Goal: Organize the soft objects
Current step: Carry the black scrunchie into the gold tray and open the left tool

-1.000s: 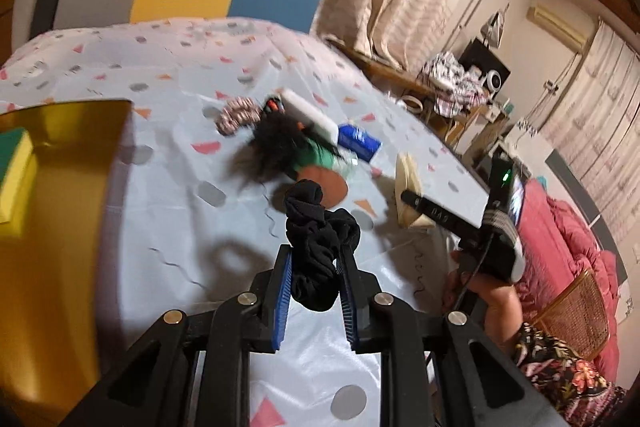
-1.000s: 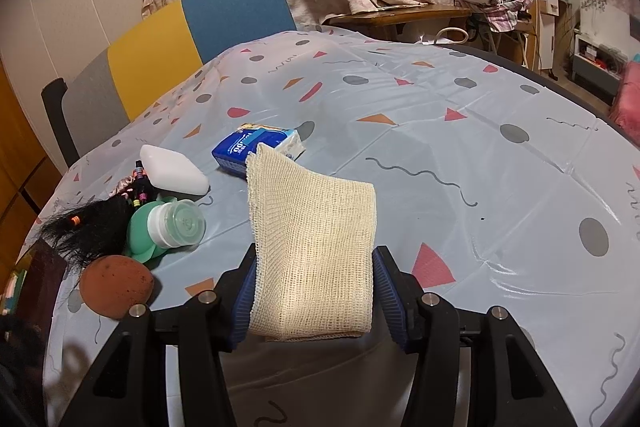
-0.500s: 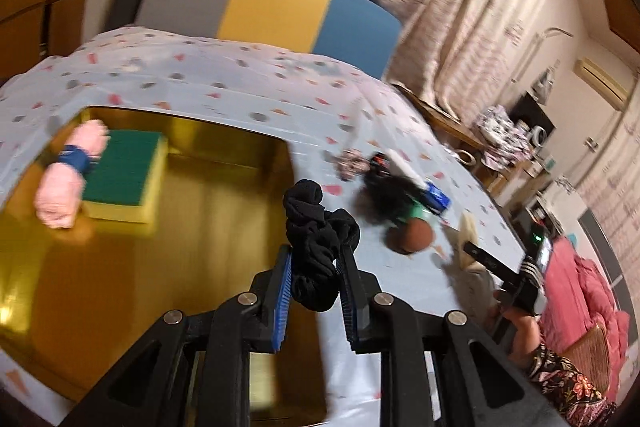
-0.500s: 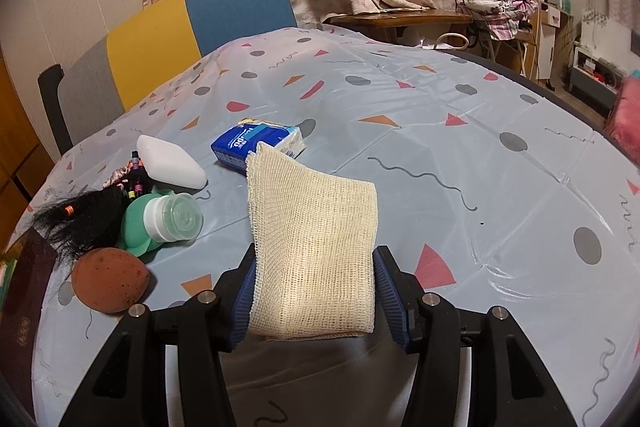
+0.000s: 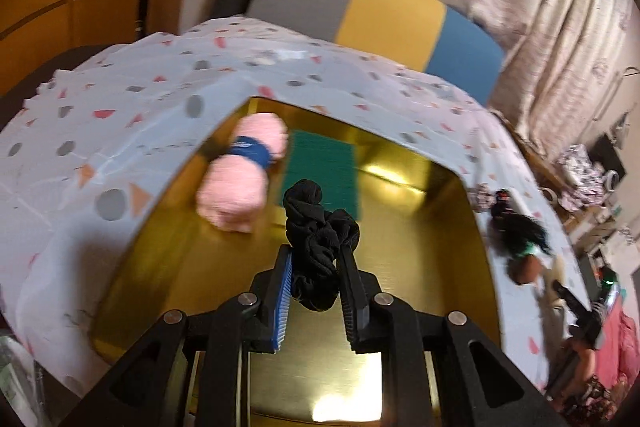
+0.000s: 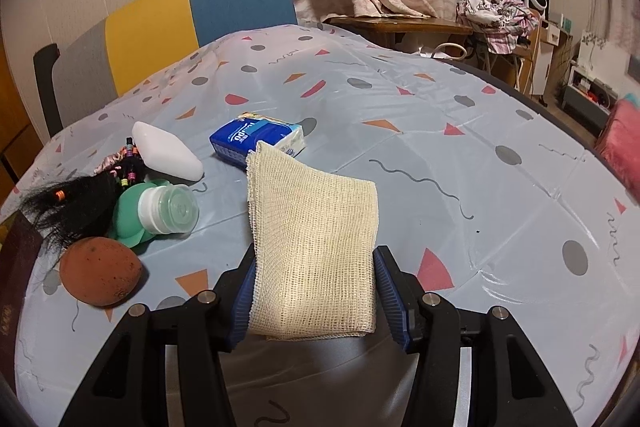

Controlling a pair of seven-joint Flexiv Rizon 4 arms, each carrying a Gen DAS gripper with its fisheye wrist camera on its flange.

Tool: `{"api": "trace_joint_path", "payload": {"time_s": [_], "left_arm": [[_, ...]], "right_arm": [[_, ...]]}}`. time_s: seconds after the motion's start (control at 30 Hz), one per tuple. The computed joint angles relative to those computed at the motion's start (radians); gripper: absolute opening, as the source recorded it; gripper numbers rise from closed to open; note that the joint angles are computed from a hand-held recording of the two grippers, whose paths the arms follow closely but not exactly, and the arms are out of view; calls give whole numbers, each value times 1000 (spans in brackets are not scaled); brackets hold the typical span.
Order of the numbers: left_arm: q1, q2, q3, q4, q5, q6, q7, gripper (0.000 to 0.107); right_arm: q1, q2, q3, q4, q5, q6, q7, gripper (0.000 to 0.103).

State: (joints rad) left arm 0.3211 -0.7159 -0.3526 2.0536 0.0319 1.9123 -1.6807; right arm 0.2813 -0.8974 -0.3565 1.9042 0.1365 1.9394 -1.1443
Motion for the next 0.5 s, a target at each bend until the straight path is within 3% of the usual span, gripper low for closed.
{"api": "trace_joint_path", "payload": {"time_s": [0.17,0.27,0.33,0.5], "left_arm": [[-88,6,113,-16,-87,-50,-5,25],[-96,4,127,-11,-115,-55,-12,39],[-119,10,151,-5,-125,-37,-13,47],[-199,32,229,17,-151,44,-25,47]], "right_arm": [[65,-12,-64,13,41,10,-4,51],[94,-20,-93,18,69,15,0,50],[101,-20,-99,23,82,20,4,50],[103,-7,-98,36,99,20,15,49]]}}
